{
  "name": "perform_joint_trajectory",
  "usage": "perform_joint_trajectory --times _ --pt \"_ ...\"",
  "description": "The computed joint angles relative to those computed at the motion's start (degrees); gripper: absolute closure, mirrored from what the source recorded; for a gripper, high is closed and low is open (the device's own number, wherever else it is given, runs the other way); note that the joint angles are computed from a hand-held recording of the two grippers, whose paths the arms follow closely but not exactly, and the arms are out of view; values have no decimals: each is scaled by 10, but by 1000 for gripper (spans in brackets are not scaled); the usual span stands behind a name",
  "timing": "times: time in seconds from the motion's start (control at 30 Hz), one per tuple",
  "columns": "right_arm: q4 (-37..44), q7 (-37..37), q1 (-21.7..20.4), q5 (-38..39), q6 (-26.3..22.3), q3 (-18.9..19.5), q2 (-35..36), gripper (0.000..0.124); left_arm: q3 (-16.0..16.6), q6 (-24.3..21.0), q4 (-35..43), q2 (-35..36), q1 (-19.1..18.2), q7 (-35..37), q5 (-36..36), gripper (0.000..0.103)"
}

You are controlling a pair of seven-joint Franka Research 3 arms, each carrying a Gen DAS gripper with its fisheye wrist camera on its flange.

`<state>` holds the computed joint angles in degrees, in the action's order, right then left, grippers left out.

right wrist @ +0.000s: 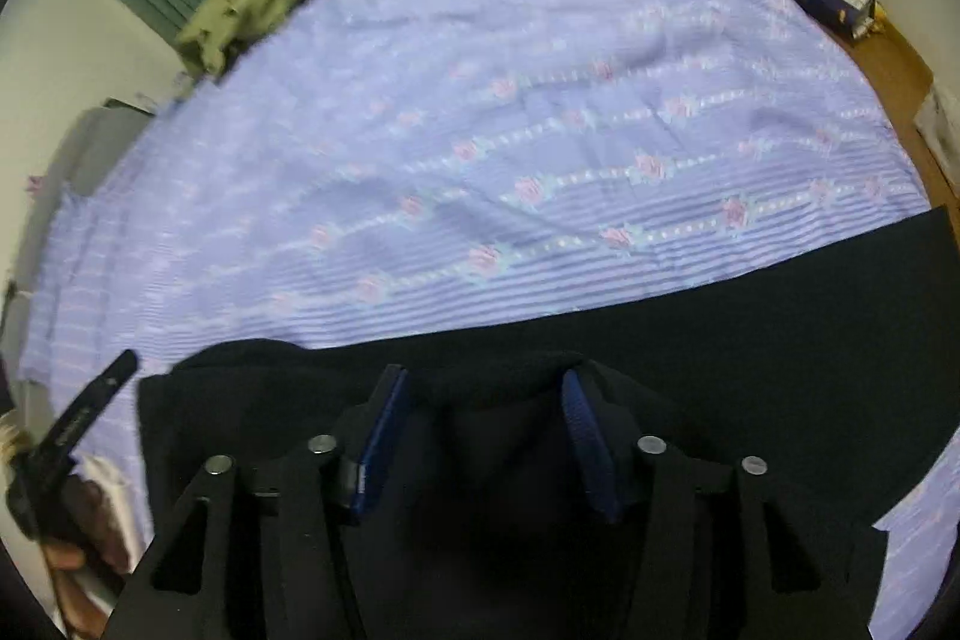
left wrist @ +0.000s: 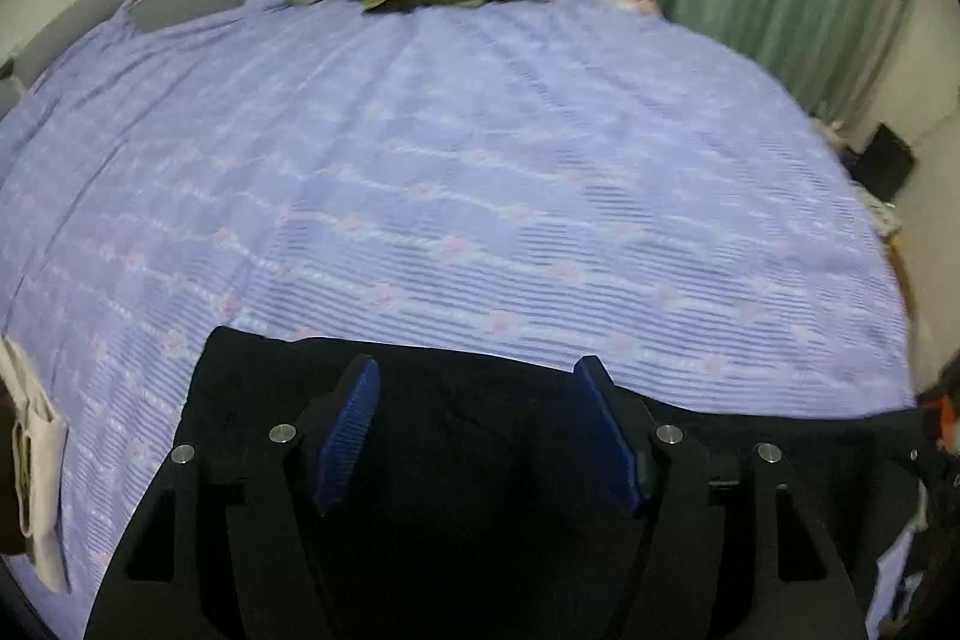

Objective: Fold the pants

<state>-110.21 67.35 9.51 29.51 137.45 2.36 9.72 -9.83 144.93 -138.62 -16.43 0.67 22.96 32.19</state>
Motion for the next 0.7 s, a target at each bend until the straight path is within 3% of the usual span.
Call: perform_joint_trajectory --times 0.13,0.3,0.53,0.7 --pt "-70 -30 -2 -21 23 -10 -101 55 -11 -17 -29 -79 -33 23 -33 32" --pt "-163 -83 -13 -21 -23 -33 -259 55 -21 -74 -58 -195 -99 78 -106 29" --pt "-281 -60 -52 -71 -115 -53 -503 51 -67 -202 -36 -317 -177 120 -150 13" --pt "-305 -21 -90 -102 -181 -65 -617 50 -90 -216 -30 -368 -218 106 -168 5"
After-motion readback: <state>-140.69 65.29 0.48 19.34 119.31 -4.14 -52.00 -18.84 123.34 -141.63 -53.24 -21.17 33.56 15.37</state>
